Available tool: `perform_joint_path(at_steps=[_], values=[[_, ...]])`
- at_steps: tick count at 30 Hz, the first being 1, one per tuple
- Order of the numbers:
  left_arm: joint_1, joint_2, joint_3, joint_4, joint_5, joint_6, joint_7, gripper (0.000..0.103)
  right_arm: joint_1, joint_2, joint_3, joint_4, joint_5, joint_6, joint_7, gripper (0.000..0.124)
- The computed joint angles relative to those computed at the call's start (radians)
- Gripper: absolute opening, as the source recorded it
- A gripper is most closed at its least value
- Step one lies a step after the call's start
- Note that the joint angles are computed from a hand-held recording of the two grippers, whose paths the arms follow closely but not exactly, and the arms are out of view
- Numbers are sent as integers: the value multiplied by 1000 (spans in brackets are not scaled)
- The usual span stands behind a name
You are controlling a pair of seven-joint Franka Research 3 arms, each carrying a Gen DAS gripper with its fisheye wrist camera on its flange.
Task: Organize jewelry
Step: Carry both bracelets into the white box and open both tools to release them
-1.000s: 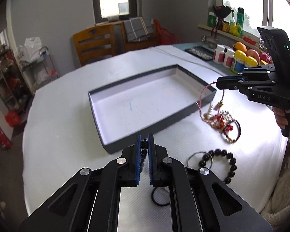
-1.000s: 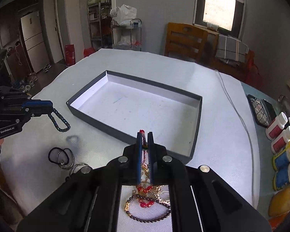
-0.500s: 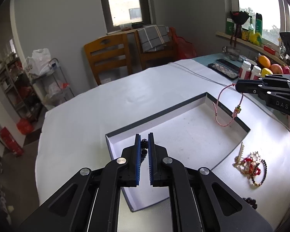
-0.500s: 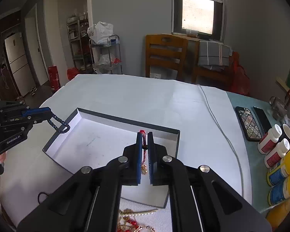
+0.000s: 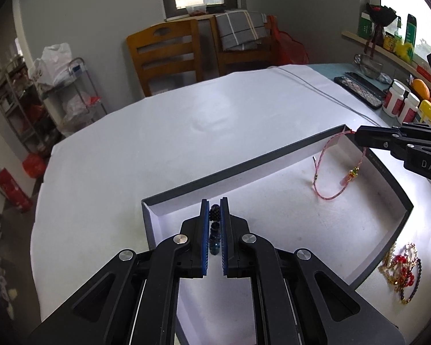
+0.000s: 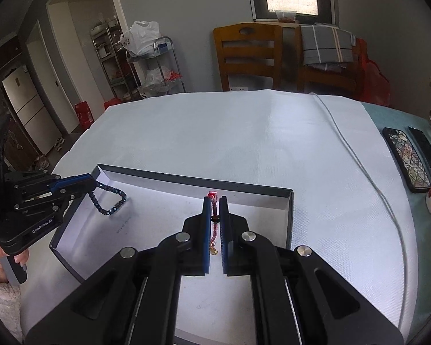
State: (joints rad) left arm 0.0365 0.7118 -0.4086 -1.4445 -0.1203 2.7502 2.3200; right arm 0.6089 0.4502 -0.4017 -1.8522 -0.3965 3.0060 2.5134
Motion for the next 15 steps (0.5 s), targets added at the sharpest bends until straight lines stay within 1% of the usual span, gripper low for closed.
perform_joint_path(at_steps=[4, 7, 9, 10, 15], values=[[-32, 35, 43, 56, 25, -46, -49, 7, -52, 16, 60, 24, 43, -60, -46, 5], [-41, 53, 56, 78, 41, -62, -65, 7, -85, 26, 98, 33, 64, -99, -67, 5], [-42, 62, 60, 88, 46, -74, -74, 7, -96, 29, 109, 31, 71, -106, -70, 5], [-43, 66, 61, 92, 47, -79, -77, 7, -114, 35, 123, 41, 82, -113, -85, 5], [-48, 69, 70, 89, 64, -84, -84, 7, -121, 40, 135, 45, 91, -143, -87, 5]])
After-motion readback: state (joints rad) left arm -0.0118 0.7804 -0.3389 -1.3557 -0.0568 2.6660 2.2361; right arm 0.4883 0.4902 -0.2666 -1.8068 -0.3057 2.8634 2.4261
